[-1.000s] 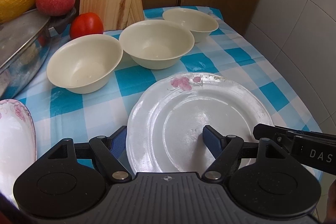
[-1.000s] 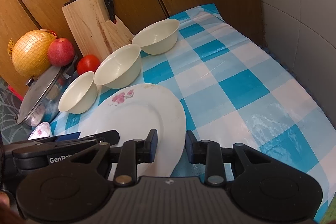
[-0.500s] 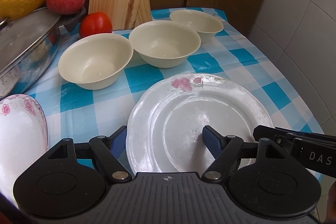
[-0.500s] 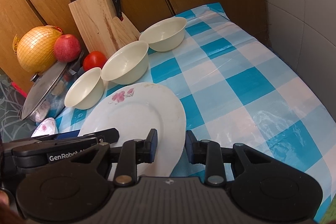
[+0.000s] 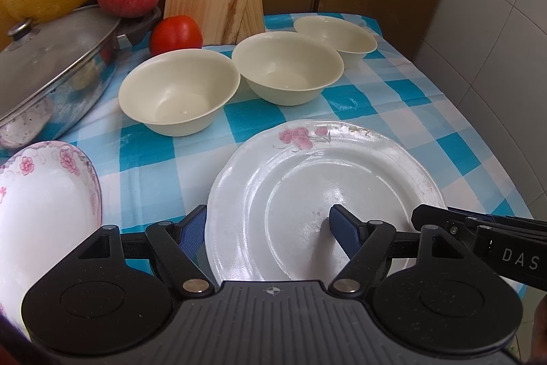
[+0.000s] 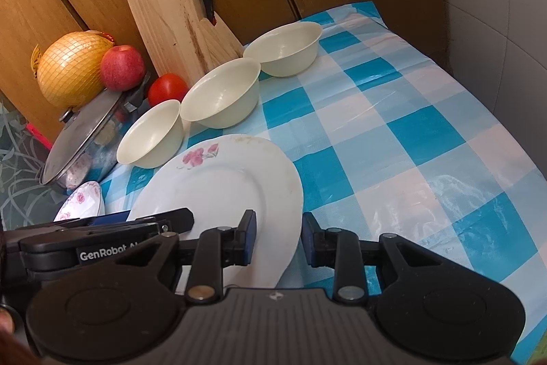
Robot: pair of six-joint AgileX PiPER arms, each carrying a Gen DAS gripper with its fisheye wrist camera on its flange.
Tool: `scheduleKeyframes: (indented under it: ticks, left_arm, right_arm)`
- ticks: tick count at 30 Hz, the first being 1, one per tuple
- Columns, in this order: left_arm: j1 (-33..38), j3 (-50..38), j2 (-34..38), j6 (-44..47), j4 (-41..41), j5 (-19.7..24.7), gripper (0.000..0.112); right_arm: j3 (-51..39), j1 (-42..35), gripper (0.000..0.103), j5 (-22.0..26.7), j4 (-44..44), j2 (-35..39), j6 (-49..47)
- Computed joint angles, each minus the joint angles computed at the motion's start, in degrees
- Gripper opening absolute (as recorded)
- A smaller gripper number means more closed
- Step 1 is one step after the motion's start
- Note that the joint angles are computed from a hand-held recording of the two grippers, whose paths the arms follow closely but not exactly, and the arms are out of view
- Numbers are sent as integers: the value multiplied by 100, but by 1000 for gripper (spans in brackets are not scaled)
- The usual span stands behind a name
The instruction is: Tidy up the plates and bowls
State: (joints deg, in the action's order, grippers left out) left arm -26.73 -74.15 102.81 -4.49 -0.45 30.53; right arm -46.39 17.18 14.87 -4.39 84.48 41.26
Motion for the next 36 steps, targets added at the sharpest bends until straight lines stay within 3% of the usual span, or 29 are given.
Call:
scheduleKeyframes:
  ticks: [36]
  left_arm:
    - [401,1194,-1085,-341,300,-134,81]
  right_arm:
    - [-24,904,27,192,-405,-163,432]
